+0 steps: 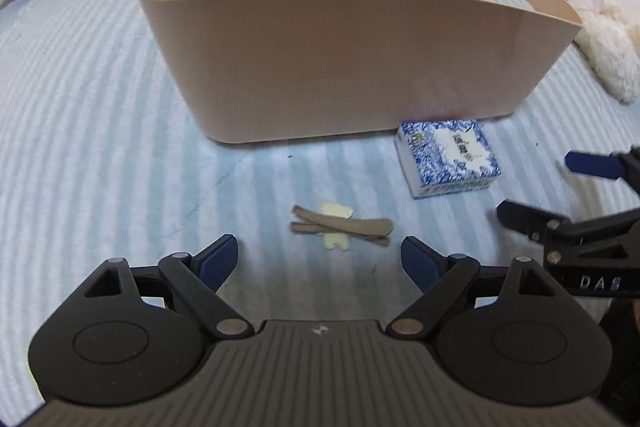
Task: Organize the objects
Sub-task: 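Grasp the wooden clip with the left tool while the right tool grasps the blue-and-white box, then lift both items over the basket and release them inside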
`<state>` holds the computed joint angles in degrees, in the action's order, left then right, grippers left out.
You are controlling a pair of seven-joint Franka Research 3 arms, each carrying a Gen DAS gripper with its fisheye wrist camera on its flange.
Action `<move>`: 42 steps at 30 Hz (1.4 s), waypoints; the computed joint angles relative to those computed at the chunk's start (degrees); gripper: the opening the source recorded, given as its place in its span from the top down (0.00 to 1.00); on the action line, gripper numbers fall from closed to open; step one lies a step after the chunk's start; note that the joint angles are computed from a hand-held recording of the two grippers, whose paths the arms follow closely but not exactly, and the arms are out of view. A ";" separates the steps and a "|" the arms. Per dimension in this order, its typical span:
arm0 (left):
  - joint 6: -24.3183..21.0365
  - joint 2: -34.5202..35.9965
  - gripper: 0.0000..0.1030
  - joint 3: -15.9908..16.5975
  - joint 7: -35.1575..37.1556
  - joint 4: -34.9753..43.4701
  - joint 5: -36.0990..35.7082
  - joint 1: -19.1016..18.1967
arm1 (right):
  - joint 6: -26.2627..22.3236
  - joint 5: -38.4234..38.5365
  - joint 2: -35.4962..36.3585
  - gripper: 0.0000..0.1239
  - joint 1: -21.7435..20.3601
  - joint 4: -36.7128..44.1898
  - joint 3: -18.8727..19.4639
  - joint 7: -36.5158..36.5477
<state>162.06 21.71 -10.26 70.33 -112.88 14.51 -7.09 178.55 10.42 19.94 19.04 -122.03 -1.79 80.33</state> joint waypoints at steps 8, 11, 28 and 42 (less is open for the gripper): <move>2.40 2.31 0.14 2.76 -5.61 1.46 1.91 -1.55 | 0.42 8.21 3.01 0.22 -9.98 2.48 12.39 -9.10; 2.35 2.47 0.15 2.27 -5.67 1.52 2.37 -0.78 | 0.73 8.22 4.31 0.21 -7.73 3.86 10.95 -9.90; 0.98 1.33 0.45 2.55 -9.15 1.33 3.48 -0.07 | 7.12 6.76 7.58 0.48 -4.39 6.10 9.72 -9.00; 7.40 -7.25 0.45 5.53 -12.89 -4.34 10.43 -2.35 | 12.89 3.98 -0.38 0.49 -20.64 -2.96 24.80 -7.81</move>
<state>169.46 14.47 -4.74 57.44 -117.22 24.94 -9.44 191.45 14.41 19.56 -1.60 -124.99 23.01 72.52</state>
